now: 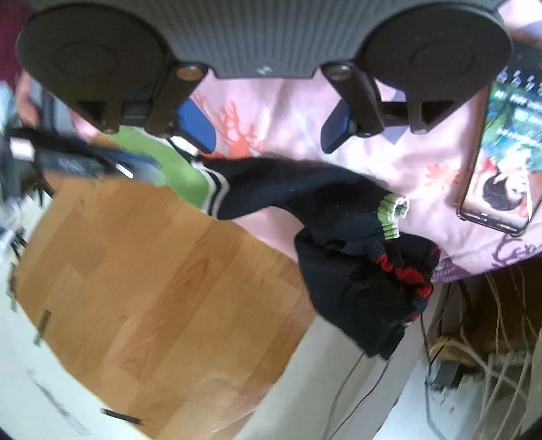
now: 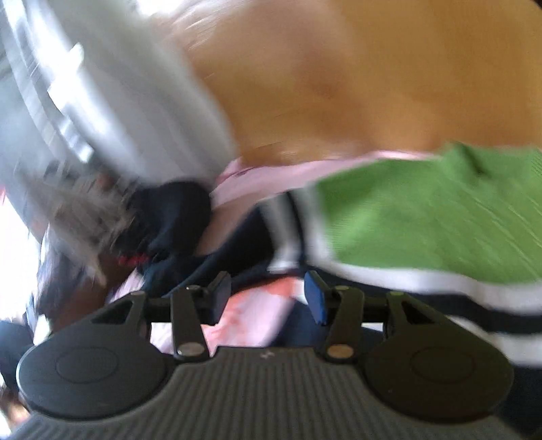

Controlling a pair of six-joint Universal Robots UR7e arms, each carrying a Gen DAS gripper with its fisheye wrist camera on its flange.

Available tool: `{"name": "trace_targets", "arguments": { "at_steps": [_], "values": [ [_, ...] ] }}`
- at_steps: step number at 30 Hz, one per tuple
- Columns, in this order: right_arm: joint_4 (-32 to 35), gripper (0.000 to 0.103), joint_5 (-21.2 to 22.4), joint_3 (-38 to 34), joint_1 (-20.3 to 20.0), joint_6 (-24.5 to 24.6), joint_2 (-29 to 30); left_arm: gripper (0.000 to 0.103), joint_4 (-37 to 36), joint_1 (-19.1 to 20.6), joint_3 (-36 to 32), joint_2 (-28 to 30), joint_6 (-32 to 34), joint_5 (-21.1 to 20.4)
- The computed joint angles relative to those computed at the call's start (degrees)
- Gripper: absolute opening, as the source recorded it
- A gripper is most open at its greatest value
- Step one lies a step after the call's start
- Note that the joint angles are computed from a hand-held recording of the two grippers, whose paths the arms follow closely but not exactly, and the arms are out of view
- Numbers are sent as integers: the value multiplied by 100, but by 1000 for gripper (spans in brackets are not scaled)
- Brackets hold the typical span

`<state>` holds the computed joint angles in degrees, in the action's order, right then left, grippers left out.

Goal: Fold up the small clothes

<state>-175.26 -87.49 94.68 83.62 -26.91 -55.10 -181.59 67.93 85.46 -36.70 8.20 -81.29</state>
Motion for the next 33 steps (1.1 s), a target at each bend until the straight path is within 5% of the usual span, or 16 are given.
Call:
{"name": "trace_targets", "arguments": {
  "at_steps": [6, 14, 16, 21, 26, 33],
  "values": [
    [381, 51, -511, -888, 900, -1952, 1196, 70, -356, -41, 1047, -585, 700, -58],
    [645, 49, -2074, -2677, 1420, -2596, 3017, 70, -512, 22, 1474, -923, 718, 39],
    [266, 10, -2090, -2685, 1432, -2694, 3139, 70, -510, 46, 1459, -930, 646, 27],
    [126, 10, -1185, -2193, 1357, -2119, 2400, 70, -232, 75, 1171, -786, 734, -111],
    [46, 10, -465, -1975, 1049, -1007, 1409, 75, 45, -54, 534, -400, 973, -238],
    [-662, 10, -517, -1417, 131, 290, 284, 79, 719, -356, -1014, 491, 1169, -70]
  ]
}}
